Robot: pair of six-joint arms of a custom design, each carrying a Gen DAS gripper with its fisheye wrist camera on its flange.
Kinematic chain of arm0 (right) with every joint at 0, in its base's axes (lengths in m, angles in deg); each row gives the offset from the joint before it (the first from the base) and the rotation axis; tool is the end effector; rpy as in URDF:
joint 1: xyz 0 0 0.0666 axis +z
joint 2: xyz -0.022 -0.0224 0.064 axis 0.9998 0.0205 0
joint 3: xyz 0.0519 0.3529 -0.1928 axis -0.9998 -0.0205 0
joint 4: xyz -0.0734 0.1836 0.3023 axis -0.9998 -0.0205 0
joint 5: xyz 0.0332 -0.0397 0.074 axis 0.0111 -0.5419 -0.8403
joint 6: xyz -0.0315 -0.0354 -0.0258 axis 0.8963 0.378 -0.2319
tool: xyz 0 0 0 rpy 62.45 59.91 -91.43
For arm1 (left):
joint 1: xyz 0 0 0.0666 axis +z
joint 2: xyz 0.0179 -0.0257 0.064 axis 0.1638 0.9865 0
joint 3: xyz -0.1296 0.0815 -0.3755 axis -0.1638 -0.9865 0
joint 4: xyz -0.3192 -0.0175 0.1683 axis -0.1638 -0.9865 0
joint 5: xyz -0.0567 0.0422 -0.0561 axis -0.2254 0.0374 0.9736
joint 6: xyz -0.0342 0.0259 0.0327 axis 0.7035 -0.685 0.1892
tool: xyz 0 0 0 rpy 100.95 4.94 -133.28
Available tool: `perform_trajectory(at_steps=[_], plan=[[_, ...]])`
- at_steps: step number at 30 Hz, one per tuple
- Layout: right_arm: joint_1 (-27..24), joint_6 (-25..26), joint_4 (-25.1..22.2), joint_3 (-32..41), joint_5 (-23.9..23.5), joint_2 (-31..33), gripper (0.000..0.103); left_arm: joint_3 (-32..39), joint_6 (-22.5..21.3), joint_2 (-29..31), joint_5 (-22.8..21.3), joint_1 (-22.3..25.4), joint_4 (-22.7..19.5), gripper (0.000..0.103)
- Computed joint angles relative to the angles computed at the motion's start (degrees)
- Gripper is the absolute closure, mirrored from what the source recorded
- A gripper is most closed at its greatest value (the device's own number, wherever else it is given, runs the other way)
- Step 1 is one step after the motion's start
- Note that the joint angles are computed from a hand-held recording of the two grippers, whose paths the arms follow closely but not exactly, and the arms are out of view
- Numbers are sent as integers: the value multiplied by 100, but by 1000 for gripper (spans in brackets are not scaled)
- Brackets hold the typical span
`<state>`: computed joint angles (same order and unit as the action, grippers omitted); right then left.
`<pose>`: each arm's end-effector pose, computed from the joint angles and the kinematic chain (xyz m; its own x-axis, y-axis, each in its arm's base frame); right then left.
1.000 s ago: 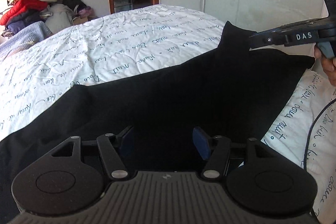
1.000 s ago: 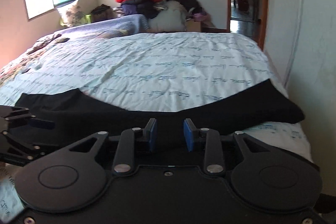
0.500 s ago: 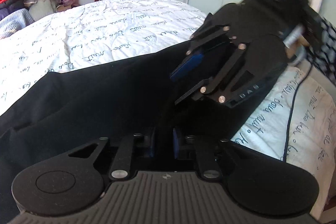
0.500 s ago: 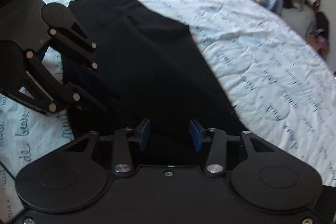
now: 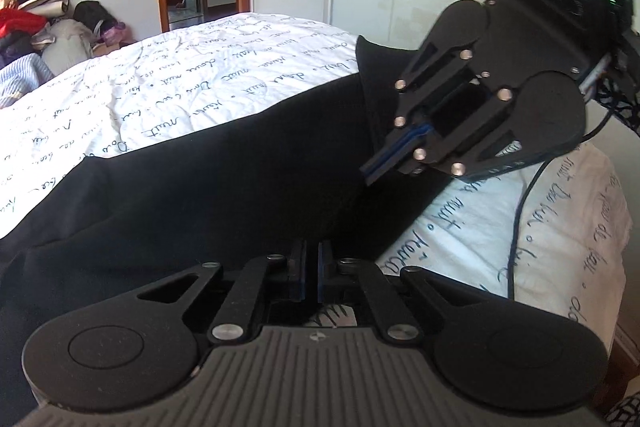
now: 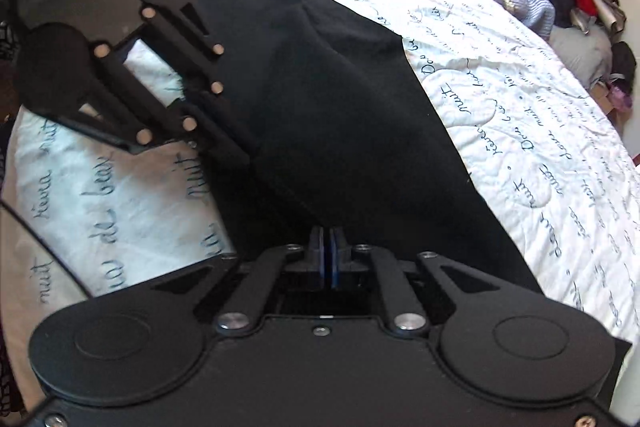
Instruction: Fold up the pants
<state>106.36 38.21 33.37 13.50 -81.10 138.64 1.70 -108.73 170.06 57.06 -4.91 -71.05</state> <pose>0.5387 0.1801 0.3923 -0.3317 -0.7682 -0.5476 -0.8605 0.4843 -0.1581 0.4900 -0.1401 0.3457 -0.4750 0.4650 -0.7471 0.7094 0.7047 -0.0124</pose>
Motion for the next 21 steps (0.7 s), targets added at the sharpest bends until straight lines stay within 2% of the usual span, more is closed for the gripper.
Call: perform_trajectory(at_steps=[3, 5, 6, 9, 11, 12, 15, 17, 18, 19, 21], plan=[[68, -161, 326, -584, 99, -374, 98, -48, -14, -39, 38, -8, -92, 100], [80, -241, 363, -791, 116, -516, 101, -107, -25, -99, 60, -8, -118, 100], [69, -222, 352, -873, 121, -575, 101, -94, -57, -99, 166, 11, -205, 103], [52, -306, 371, -984, 278, -629, 101, 18, -230, -64, 385, 21, -657, 101], [-45, -478, 520, -1133, 57, -788, 101, -95, -333, -158, 285, 13, -542, 99], [-148, -676, 733, -1239, -154, -931, 101, -131, -353, -203, 281, 38, -475, 89], [-308, -1597, 1554, -1428, -228, -1137, 101, -39, -72, -196, 265, 100, -246, 85], [-245, -2084, 2011, -1371, 132, -1023, 101, 188, 233, -27, -132, 5, -83, 77], [-153, -2225, 1954, -1201, 442, -858, 101, 280, 343, 59, -346, -54, -7, 70], [-81, -2311, 1834, -1048, 720, -717, 101, 417, 489, 191, -618, -150, 81, 68], [17, -2250, 1403, -757, 1052, -466, 101, 733, 656, 463, -838, -231, -75, 68]])
